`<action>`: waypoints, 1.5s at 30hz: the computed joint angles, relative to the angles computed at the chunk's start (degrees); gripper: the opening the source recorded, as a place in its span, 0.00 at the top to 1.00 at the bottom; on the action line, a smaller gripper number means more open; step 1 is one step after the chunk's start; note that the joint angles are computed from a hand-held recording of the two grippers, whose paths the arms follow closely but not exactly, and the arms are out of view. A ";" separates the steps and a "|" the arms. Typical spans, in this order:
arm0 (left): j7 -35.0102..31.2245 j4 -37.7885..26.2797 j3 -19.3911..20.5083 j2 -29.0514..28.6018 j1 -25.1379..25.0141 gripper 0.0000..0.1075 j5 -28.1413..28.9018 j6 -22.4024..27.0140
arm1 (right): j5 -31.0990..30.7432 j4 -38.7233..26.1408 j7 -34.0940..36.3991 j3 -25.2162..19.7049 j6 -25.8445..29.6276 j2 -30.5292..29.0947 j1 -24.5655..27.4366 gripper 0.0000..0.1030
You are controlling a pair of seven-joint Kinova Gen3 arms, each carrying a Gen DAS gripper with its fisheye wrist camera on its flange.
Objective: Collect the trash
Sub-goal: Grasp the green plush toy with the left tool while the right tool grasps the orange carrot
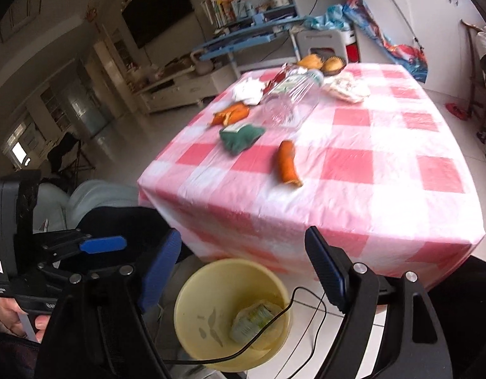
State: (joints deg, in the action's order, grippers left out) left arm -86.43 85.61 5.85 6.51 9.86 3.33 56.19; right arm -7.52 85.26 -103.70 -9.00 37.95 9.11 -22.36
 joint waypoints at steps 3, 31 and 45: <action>1.96 0.41 -0.26 -1.10 0.37 0.41 -1.74 -2.22 | 3.48 0.43 -2.53 0.65 -1.50 -0.43 -1.45 0.25; -7.14 -28.40 0.30 22.30 -2.71 0.26 1.45 -1.45 | 10.48 -12.77 -2.67 2.89 4.41 10.85 -3.45 0.49; -13.34 -42.63 0.49 32.92 -1.13 0.38 3.04 6.20 | 11.92 -15.16 -4.10 4.30 7.38 12.59 -4.09 0.67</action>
State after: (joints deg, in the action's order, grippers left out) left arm -99.77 42.98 6.34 39.43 8.73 6.37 62.39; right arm 4.40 70.10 -107.80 -4.70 45.33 21.70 -26.44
